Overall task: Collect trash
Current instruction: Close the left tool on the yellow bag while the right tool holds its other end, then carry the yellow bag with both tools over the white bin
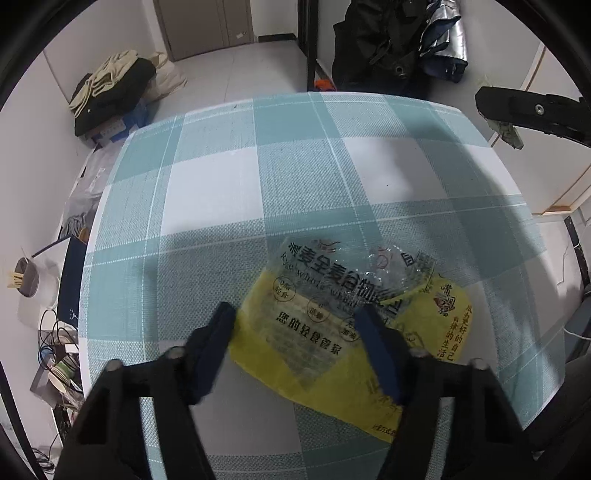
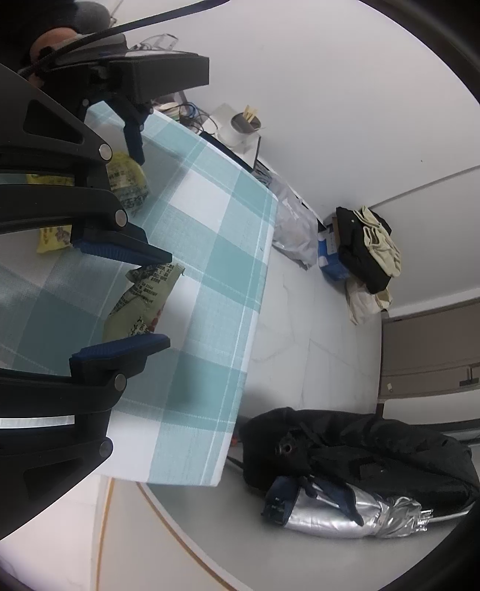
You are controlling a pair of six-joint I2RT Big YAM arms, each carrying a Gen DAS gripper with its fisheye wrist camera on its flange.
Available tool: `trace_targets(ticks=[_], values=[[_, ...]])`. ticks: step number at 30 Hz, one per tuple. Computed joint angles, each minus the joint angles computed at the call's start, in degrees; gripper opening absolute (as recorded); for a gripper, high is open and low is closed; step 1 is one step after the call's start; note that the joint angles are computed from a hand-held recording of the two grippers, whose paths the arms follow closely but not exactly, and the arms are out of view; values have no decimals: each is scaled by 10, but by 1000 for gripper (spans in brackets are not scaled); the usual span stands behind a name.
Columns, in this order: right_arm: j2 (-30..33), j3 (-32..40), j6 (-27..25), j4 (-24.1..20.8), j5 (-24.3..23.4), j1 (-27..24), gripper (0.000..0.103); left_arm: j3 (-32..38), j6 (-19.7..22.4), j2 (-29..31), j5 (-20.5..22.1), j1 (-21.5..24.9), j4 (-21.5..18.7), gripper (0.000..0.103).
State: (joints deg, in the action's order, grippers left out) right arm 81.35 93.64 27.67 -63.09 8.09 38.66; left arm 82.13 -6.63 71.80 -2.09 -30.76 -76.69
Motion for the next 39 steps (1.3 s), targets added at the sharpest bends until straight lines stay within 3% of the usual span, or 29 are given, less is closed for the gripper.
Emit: trace_targets(ticks=[4, 5, 8, 17, 26, 32, 39], values=[[-5, -2, 3, 1, 0, -2, 36, -2, -2, -4, -8, -9, 5, 26], [-6, -3, 4, 1, 1, -2, 36, -2, -2, -4, -9, -11, 5, 11], [-8, -4, 7, 2, 2, -1, 36, -1, 9, 1, -35, -20, 9, 3], [-16, -10, 25, 3, 6, -1, 36, 6, -19, -4, 7, 6, 3, 1], [-66, -42, 74, 16, 14, 10, 36, 30, -65, -19, 80, 27, 2, 1], [-120, -59, 104, 3, 64, 42, 36, 58, -74, -19, 88, 17, 2, 1], [-201, -71, 141, -22, 137, 76, 36, 110, -98, -17, 80, -30, 3, 1]])
